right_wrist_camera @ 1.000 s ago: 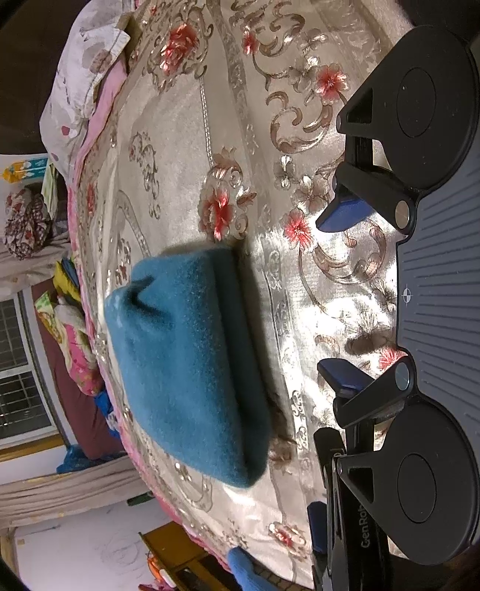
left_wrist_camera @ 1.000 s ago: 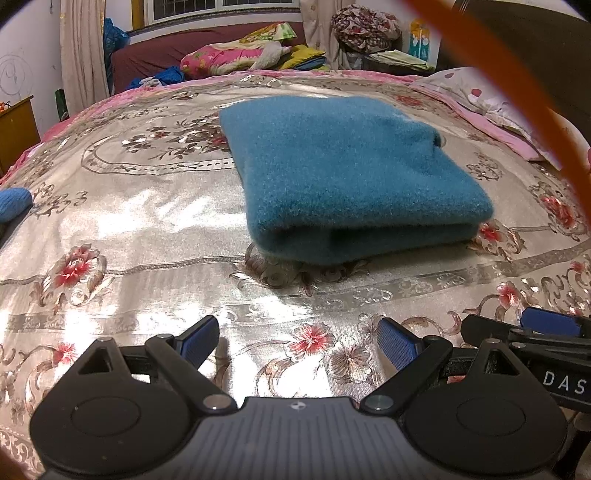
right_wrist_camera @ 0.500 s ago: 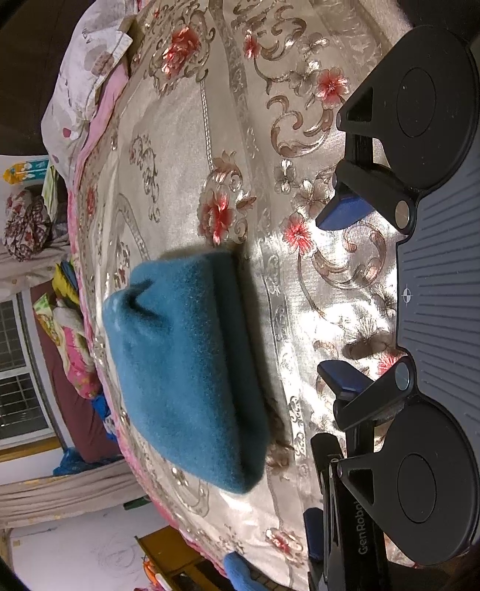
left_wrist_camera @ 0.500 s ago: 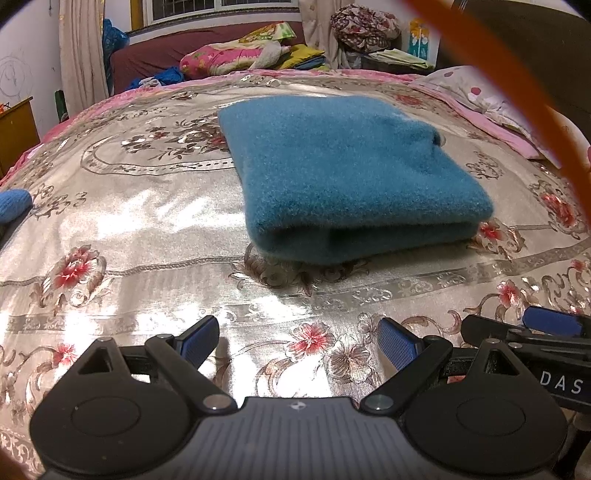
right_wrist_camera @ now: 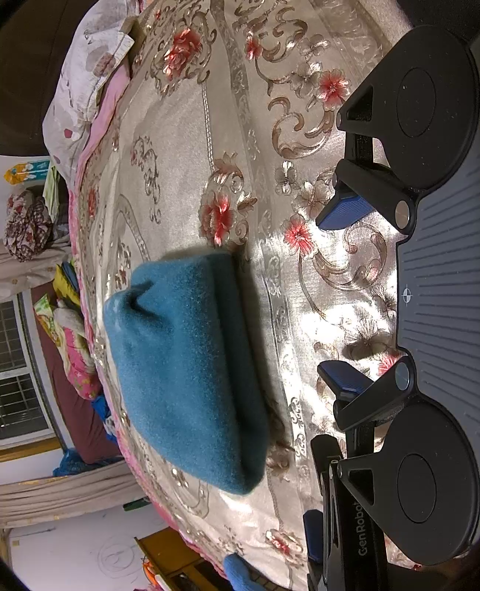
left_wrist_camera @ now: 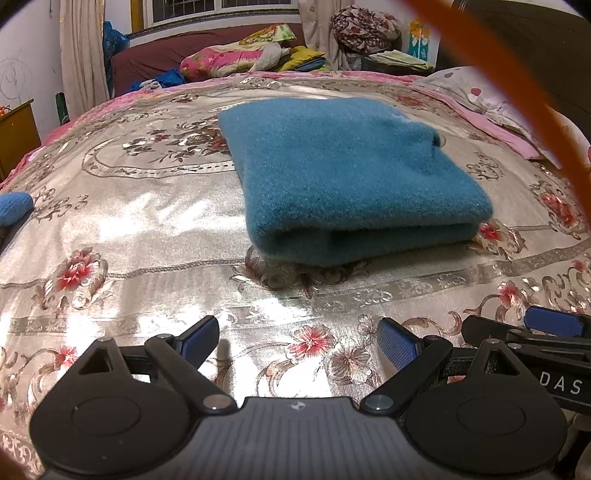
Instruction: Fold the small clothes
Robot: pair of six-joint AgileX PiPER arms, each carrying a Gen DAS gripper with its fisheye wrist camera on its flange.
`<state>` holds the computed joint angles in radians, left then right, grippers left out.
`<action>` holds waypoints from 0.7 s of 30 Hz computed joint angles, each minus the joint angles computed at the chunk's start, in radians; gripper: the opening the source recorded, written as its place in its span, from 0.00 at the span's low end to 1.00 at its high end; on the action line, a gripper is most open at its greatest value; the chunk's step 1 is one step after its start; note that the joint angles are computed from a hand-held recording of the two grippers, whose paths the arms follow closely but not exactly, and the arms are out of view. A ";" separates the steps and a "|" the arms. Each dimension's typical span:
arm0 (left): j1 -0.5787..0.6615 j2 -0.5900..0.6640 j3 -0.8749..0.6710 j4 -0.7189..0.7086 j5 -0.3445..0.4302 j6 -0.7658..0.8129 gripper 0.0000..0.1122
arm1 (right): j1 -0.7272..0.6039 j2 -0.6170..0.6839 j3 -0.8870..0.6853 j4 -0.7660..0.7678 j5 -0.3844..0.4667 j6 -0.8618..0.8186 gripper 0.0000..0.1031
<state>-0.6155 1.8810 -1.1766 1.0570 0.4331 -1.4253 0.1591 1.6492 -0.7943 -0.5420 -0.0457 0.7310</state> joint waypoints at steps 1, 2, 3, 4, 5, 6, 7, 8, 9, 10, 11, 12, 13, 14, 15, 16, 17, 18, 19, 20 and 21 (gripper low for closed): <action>0.000 0.000 0.001 0.001 -0.001 -0.001 0.87 | -0.001 0.000 0.000 -0.017 0.000 0.016 0.77; 0.000 0.000 0.000 0.001 -0.001 -0.001 0.87 | -0.001 0.000 0.000 -0.016 0.000 0.016 0.77; -0.001 0.000 0.000 0.002 0.001 -0.001 0.87 | -0.001 0.000 0.000 -0.017 0.000 0.016 0.77; -0.002 0.000 0.000 0.003 0.004 -0.001 0.87 | 0.000 0.000 0.000 -0.017 0.000 0.016 0.77; -0.004 0.000 -0.001 0.006 0.008 0.000 0.87 | 0.000 0.000 0.000 -0.023 0.000 0.022 0.77; -0.007 0.001 -0.004 0.009 0.016 -0.001 0.87 | 0.000 0.000 0.000 -0.023 0.000 0.022 0.77; -0.008 0.001 -0.004 0.009 0.018 0.000 0.87 | 0.000 0.000 0.000 -0.015 0.001 0.014 0.77; -0.010 0.002 -0.007 0.005 0.020 0.005 0.87 | 0.000 0.000 0.000 -0.014 0.000 0.014 0.77; -0.009 0.002 -0.008 -0.001 0.020 0.010 0.87 | 0.000 0.000 0.000 -0.014 0.000 0.014 0.77; -0.008 0.004 -0.011 -0.011 0.020 0.018 0.87 | 0.000 -0.001 0.000 -0.012 0.001 0.012 0.77; -0.006 0.004 -0.012 -0.021 0.016 0.025 0.87 | 0.001 -0.001 0.000 -0.010 0.001 0.010 0.77; -0.003 0.003 -0.011 -0.031 0.010 0.031 0.87 | 0.001 -0.001 0.000 -0.006 0.001 0.007 0.77; 0.000 0.003 -0.012 -0.039 0.008 0.034 0.87 | 0.001 -0.001 0.000 -0.006 0.001 0.006 0.77; 0.000 0.004 -0.016 -0.049 0.011 0.044 0.88 | 0.001 0.000 0.000 -0.005 0.001 0.005 0.77; 0.000 0.008 -0.021 -0.054 0.018 0.050 0.88 | 0.001 0.000 0.000 -0.005 0.001 0.005 0.77; -0.003 0.011 -0.026 -0.056 0.029 0.054 0.88 | 0.001 0.000 0.000 -0.005 0.001 0.005 0.77; -0.005 0.014 -0.032 -0.061 0.039 0.061 0.88 | 0.001 0.000 0.000 -0.004 0.001 0.004 0.77; -0.006 0.018 -0.039 -0.070 0.048 0.072 0.89 | 0.001 0.000 0.000 -0.004 0.001 0.004 0.77; -0.007 0.020 -0.043 -0.071 0.053 0.075 0.90 | 0.001 0.000 0.000 -0.004 0.001 0.004 0.77; -0.009 0.021 -0.043 -0.064 0.057 0.069 0.90 | 0.001 0.000 0.000 -0.003 0.000 0.004 0.77; -0.011 0.020 -0.042 -0.051 0.059 0.057 0.91 | 0.001 0.000 0.000 -0.003 0.000 0.004 0.77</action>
